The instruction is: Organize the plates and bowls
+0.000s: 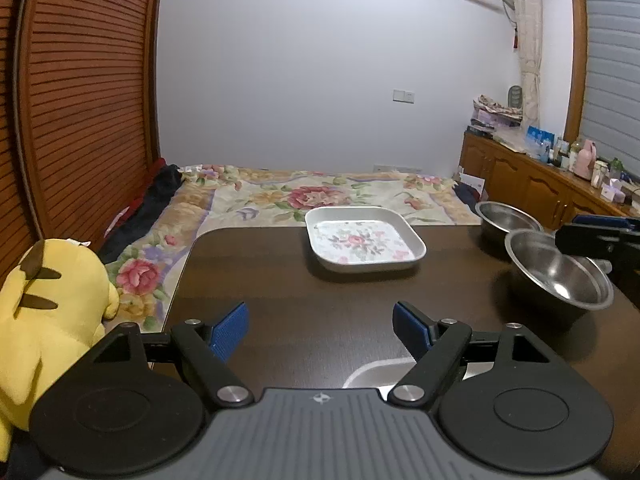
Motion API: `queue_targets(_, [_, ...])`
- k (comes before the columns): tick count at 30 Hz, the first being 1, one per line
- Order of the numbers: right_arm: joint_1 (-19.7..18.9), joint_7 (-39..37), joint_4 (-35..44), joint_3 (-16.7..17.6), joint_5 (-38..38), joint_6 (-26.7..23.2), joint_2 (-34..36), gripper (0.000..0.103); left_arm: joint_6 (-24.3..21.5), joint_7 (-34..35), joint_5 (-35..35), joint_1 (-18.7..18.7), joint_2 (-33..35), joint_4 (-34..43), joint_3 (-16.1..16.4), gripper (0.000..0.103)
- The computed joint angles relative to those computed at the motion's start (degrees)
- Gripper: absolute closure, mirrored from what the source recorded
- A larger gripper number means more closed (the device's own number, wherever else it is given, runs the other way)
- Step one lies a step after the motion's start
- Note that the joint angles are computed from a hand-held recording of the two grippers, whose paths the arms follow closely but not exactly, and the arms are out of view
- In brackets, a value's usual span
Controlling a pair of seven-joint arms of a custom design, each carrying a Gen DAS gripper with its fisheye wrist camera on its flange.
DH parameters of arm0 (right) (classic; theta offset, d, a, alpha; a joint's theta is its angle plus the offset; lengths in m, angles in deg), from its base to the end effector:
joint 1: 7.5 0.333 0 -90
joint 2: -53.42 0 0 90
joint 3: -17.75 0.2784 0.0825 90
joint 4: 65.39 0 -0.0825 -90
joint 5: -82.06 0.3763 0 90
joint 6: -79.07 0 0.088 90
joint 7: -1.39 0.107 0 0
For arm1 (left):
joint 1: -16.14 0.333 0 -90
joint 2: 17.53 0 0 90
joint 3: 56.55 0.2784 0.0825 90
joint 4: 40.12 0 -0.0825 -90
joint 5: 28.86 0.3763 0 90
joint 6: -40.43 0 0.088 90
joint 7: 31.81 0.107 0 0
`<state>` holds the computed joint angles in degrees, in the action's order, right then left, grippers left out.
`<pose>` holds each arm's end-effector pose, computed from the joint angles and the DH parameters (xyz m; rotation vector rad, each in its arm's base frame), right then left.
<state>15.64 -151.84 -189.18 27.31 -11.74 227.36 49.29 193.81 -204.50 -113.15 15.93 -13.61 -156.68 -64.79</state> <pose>0.4513 0.3130 0.4323 -1.3660 1.5941 -0.9521 0.5837 -0.0547 0.4196 -1.0865 2.1468 -1.2944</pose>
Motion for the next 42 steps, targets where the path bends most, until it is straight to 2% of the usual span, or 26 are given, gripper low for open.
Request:
queue_targets(3, [-0.7,-1.5,1.9,-0.8,0.7,1.4,1.0,0.029,1.0,-0.1,1.4,-0.3,2.3,3.0,-0.5,0.021])
queue_targets(7, [-1.9,-2.2,3.6,-2.0,1.7,4.4,1.8,0.029,0.9,-2.0,3.6,0.0,4.8,6.6,-1.3,0.021])
queue_targets(12, [-3.2,-6.6,5.9,-3.2,3.9,7.6,3.1,0.029,2.1,-5.3,7.5,0.3,8.5,10.8,-2.9,0.021])
queue_targets(21, [-5.3,-18.4,9.8,-5.7,14.6,14.3,7.4,0.029,2.7,-13.0,16.7,1.3,13.2,15.7,-5.2,0.022])
queue_targets(27, [-6.1,-32.9,11.6,-7.1,27.7,17.8,10.7,0.03,2.1,-20.6,25.7,1.5,19.2,22.7,-6.4,0.022])
queue_targets(32, [-7.8,-52.1,14.2,-6.8,48.6,18.8,14.9,0.033,-0.5,-28.6,33.6,1.7,25.9,31.3,-7.4,0.025])
queue_targets(37, [-8.9,-64.3,18.6,-6.6,61.7,16.7,19.2,0.044,-3.1,-36.4,41.7,1.0,33.5,41.0,-8.0,0.037])
queue_targets(42, [-9.4,-71.9,23.5,-6.8,71.4,14.6,24.0,0.052,-6.6,-41.8,48.7,0.5,39.9,49.5,-8.5,0.05])
